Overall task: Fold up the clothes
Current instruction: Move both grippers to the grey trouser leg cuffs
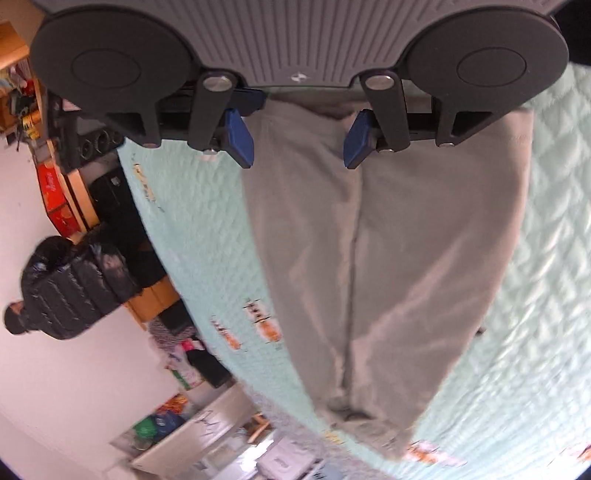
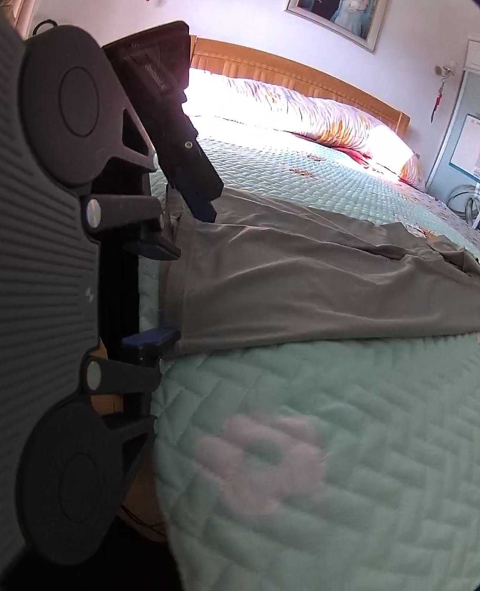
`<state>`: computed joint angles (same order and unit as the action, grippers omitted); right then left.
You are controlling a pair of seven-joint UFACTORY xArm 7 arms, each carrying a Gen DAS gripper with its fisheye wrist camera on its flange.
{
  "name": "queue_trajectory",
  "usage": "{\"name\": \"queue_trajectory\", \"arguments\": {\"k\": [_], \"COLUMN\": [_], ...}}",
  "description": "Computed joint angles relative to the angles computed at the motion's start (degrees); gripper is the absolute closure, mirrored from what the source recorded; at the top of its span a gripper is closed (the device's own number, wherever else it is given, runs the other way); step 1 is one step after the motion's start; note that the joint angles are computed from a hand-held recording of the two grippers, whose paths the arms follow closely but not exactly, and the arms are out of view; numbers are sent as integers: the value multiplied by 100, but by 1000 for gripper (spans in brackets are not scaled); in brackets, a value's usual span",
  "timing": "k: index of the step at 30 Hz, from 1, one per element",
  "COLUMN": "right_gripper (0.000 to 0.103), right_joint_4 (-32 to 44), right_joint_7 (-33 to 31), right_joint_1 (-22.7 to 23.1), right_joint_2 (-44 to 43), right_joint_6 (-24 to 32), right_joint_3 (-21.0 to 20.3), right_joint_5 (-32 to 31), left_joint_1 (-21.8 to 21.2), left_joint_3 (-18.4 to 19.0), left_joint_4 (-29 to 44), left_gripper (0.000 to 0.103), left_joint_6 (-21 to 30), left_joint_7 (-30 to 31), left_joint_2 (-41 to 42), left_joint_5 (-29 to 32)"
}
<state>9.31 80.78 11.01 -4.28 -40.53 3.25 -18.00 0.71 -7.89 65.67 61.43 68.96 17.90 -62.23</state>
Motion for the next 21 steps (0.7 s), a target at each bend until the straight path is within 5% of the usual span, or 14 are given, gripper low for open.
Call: {"name": "queue_trajectory", "arguments": {"k": [2, 5, 12, 15, 17, 21], "right_gripper": [56, 51, 46, 41, 32, 33], "right_joint_4": [-136, -272, -223, -288, -264, -275], "right_joint_7": [-60, -512, -406, -1137, -1049, -851], "right_joint_1": [49, 184, 269, 395, 404, 406], "right_joint_2": [-332, -382, 97, -343, -109, 129], "right_joint_6": [150, -400, -690, -478, -802, -860], "right_joint_3": [70, 273, 264, 510, 401, 379], "right_joint_5": [229, 1026, 1233, 1987, 1890, 1827], "left_joint_1": [82, 82, -154, -135, -201, -330], "left_joint_3": [18, 20, 2, -8, -2, 5], "left_joint_4": [2, -90, -217, -407, -537, -618], "left_gripper": [47, 46, 46, 46, 43, 42], "left_joint_6": [125, 150, -310, -532, -834, -1190], "left_joint_7": [-22, 220, 264, 600, 785, 876], "left_joint_2": [-17, -105, -207, -376, -453, -498], "left_joint_5": [-127, -180, 278, -68, -229, -14]}}
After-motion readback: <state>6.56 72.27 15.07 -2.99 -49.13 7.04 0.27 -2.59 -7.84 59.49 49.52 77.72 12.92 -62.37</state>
